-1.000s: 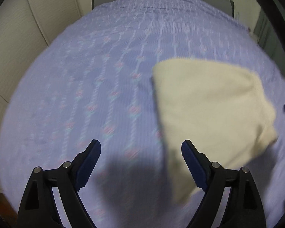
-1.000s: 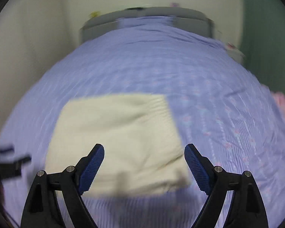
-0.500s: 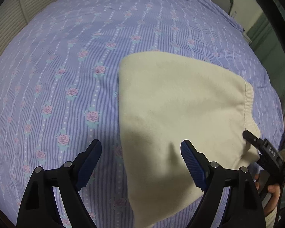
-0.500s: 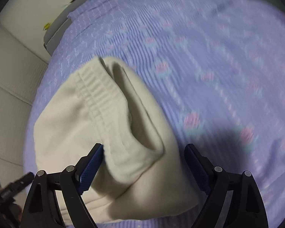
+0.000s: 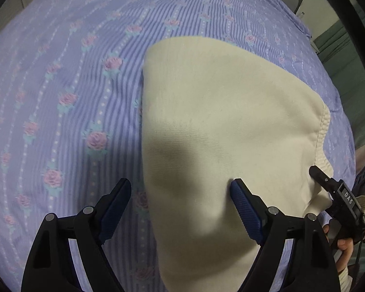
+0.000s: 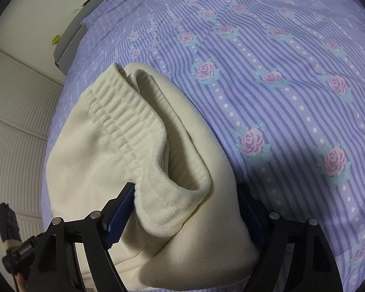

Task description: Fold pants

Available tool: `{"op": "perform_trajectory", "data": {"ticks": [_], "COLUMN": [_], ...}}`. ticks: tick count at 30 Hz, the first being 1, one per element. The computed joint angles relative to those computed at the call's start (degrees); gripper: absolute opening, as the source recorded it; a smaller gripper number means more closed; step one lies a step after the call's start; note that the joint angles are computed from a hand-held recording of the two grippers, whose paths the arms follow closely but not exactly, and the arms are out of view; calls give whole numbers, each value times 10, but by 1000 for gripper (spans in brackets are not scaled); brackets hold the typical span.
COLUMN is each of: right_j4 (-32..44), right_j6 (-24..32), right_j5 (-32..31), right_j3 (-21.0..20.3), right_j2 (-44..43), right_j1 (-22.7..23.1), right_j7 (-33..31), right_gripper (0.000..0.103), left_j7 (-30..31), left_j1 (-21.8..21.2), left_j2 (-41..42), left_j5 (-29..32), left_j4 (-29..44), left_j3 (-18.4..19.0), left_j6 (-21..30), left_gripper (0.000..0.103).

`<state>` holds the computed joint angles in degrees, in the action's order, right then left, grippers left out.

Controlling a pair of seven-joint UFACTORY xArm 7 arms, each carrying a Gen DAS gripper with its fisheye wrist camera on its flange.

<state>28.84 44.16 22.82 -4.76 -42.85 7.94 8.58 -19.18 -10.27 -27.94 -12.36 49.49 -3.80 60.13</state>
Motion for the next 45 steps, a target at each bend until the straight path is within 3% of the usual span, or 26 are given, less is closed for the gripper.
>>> {"op": "perform_trajectory", "data": {"ticks": [6,8,9,11,14,20,29,33,37,42,45], "right_j4": [31,40,47,73,106,181,304,373,426,516,589], "right_j6": [-6,2,6,23,46,79,147,165,157,154,156], "right_j5": [5,10,11,6,-21,-43,-66,-85,-115,-188,-265], "right_j3": [-1,-6,-6,3,28,55,107,158,225,349,442], "right_j2": [33,42,48,58,51,30,12,30,54,123,199], "right_j1": [14,17,18,20,17,38,75,86,93,70,39], "right_j7": [-14,-24,-25,-27,-23,-15,14,58,135,286,377], "right_gripper": [72,68,62,52,46,42,41,41,41,41,41], "left_j7": [22,31,26,9,-14,-24,-10,29,113,237,315], "left_j1": [-12,-19,-20,-18,-14,-14,8,27,40,52,54], "left_j2": [18,20,21,19,4,-13,-113,-144,-138,-77,-21], "left_j5": [-45,-81,-96,-116,-133,-96,-32,-10,-3,-14,-30], "left_j4": [-12,-23,-24,-24,-18,39,127,174,230,326,386], "left_j3": [13,23,25,28,31,17,38,74,138,244,317], "left_j6": [-35,-56,-60,-61,-58,-28,115,181,225,291,326], "left_gripper": [83,67,63,45,31,28,28,28,28,28,28]}}
